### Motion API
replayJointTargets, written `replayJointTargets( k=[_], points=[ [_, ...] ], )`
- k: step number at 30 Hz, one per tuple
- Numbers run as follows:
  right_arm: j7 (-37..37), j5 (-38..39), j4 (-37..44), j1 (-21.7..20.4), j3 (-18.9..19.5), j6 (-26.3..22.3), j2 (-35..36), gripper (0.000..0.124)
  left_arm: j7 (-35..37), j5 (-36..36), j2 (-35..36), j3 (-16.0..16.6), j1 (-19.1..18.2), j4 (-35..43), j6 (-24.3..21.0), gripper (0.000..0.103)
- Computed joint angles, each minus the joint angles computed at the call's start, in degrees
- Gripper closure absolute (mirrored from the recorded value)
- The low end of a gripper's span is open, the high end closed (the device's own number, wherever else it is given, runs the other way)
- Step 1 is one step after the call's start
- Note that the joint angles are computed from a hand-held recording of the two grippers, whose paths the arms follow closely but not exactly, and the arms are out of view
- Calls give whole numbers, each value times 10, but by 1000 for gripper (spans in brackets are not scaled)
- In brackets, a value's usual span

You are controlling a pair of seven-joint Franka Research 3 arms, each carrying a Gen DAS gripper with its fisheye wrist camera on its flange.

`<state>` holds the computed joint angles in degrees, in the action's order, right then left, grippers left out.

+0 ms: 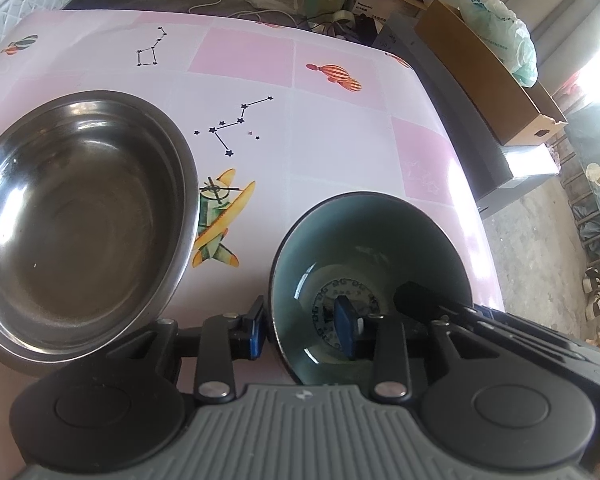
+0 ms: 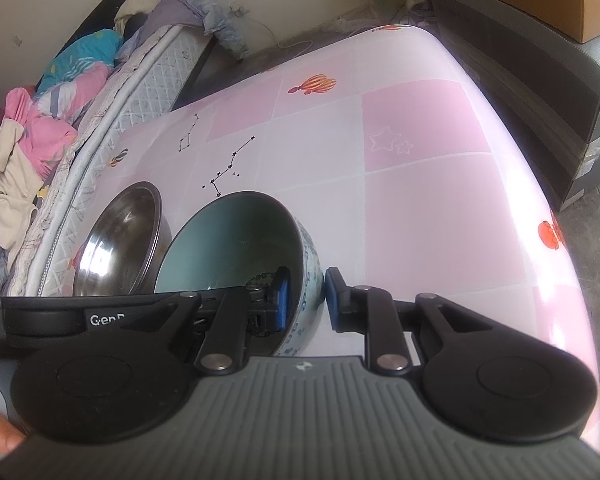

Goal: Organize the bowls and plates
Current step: 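Hold the teal bowl rim with both grippers, then lift and carry the teal bowl with both grippers into a steel bowl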

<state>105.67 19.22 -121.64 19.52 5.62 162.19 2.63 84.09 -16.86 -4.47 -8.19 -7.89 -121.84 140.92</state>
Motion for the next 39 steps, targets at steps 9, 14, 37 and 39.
replayJointTargets(
  k=[9,14,37,39],
  points=[
    [2,0,-5,-1,-1,-1,-7,105,6,-5,-9,2,-2,-5,4,68],
    [5,-4,-5,-1,-1,-1,-9,105,4,-3,-13,2,-4,-7,6,68],
    [38,-45,-10,-3,3,-11,-42,105,24,-21,-51,17,-7,-20,2,68],
    [43,-51,-11,-2,4,-13,-48,105,25,-22,-58,19,-7,-23,1,68]
  ],
)
